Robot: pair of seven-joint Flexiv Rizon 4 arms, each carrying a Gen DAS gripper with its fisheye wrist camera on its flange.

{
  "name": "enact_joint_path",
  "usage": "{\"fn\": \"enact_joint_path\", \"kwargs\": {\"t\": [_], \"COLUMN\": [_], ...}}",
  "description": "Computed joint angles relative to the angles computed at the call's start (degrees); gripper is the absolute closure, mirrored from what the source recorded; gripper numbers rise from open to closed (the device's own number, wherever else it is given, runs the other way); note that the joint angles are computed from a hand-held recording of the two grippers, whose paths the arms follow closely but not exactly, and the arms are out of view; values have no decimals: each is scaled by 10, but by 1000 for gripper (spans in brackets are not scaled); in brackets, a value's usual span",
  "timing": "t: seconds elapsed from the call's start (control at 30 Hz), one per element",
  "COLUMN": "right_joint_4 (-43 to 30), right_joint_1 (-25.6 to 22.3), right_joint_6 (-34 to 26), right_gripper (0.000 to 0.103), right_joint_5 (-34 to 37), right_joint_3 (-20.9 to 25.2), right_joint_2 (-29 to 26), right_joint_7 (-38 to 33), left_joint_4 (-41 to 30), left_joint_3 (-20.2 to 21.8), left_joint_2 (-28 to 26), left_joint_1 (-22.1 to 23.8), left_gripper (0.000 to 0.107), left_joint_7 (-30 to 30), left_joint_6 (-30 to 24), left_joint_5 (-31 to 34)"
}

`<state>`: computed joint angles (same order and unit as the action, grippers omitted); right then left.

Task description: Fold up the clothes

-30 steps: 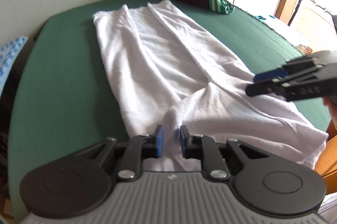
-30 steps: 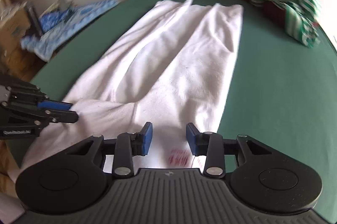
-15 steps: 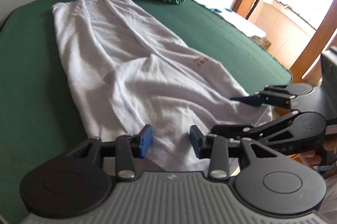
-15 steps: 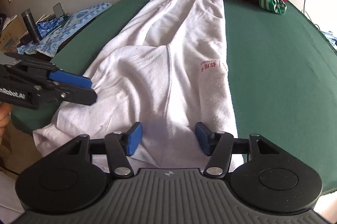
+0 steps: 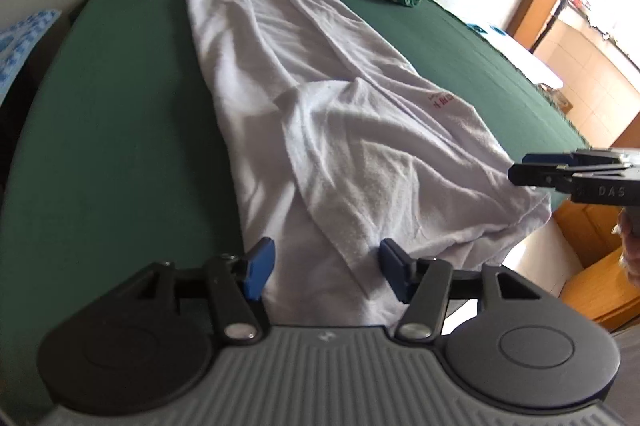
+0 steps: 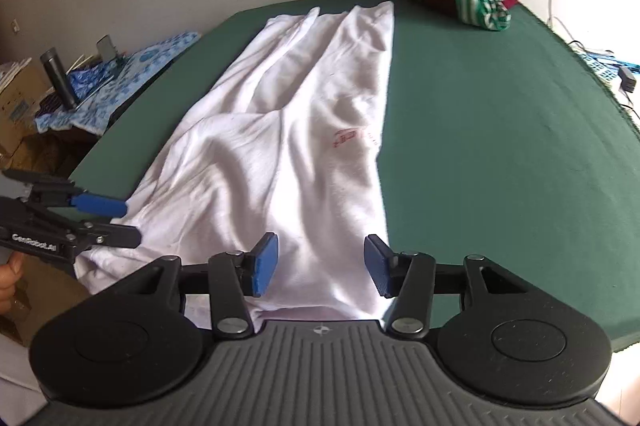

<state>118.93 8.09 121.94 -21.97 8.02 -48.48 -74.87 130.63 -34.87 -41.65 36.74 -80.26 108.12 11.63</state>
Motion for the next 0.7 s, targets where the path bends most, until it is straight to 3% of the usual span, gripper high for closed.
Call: {"fn": "enact_joint_path", "kwargs": {"t": [0.07,0.17,0.33,0.47,0.5,0.53,0.57,0.63,0.7], "right_joint_4": [-8,-14,-5,-10,-17,-25,-33,-46,-57], "right_joint_1": [-28,-76,-86,-130,-147,-165,-182,-215,-246], "right_joint_6": [-17,-30,0,5,1,-6,-14,-29,-42], "right_gripper": [51,51,51,51,58,72,77,76,69], "right_joint_5": [-13,-51,-98,-166,-186,-209,-231,-278,-328], "right_joint_3": [18,54,44,59,68,80,90,113,133], "right_joint_2": [-6,-21,-31,-43,-49,-56,-62,-76,-91], "right_joint_7": [24,59,36,38,51,68,87,126,161], "left_joint_4": [5,7,20,37,34,35,33,32,32], "left_joint_3": [5,60,88,209,232,245,262,254,218], "left_joint_2": [7,29,45,103,114,123,129,130,123], "left_joint_1": [-9,-67,-90,-224,-239,-251,-268,-256,-215], "left_gripper": [47,45,44,50,52,54,54,52,50], "left_joint_7": [-23,-63,-151,-111,-126,-125,-123,-129,-143], "left_joint_6": [9,21,15,57,57,60,59,47,28], "left_joint_5": [-16,-46,-51,-100,-87,-91,-98,-96,-84]}}
